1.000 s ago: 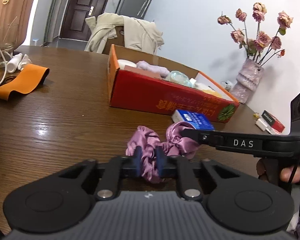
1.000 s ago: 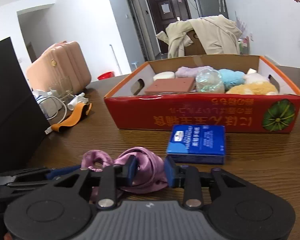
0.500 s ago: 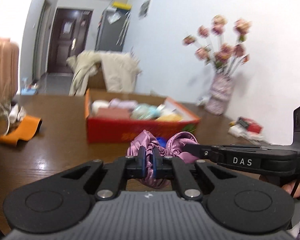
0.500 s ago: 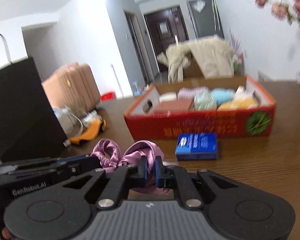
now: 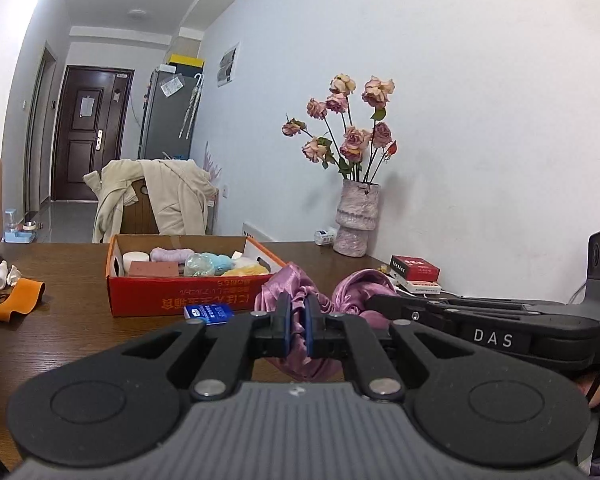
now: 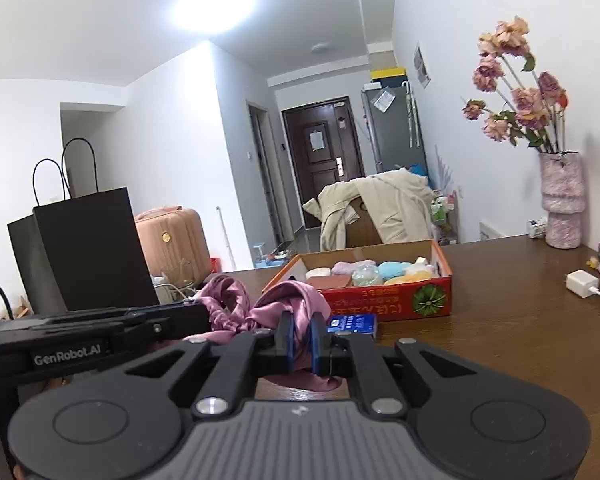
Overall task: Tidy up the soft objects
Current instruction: 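Carry the pink scrunchie into the box with both tools and open them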
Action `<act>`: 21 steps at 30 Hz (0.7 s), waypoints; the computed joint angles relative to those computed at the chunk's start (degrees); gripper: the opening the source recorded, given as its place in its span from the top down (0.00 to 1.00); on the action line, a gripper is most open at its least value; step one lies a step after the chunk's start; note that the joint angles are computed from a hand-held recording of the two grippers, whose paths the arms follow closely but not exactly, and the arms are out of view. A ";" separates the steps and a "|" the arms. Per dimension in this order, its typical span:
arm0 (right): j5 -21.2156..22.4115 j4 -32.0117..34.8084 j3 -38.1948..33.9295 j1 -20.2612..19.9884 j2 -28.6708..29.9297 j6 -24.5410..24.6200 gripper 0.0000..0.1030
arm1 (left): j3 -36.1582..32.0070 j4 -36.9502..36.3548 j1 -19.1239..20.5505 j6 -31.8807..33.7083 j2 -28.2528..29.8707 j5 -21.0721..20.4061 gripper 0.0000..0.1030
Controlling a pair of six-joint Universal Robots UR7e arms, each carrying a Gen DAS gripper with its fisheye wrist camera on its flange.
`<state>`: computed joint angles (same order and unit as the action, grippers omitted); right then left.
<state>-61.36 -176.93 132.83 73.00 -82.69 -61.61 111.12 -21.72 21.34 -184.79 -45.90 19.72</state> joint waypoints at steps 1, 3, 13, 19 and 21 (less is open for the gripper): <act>0.38 0.12 0.17 -0.24 -0.38 -0.27 0.92 | 0.21 -0.13 -0.38 -0.31 0.03 -0.32 0.93; 0.85 0.40 0.56 -0.42 -1.00 -0.80 0.92 | 0.68 -0.40 -0.93 -0.47 -0.14 -0.84 0.93; 0.67 -0.48 0.30 -0.07 0.21 -0.11 0.92 | 0.67 -2.18 0.78 2.04 -0.96 0.38 0.93; -2.27 -2.27 -3.40 2.40 4.86 2.05 0.92 | -1.57 -3.05 5.98 8.57 -2.63 4.64 0.93; -3.53 -2.63 -6.53 4.09 7.74 3.58 0.92 | -3.12 -4.03 8.85 13.61 -3.72 7.05 0.93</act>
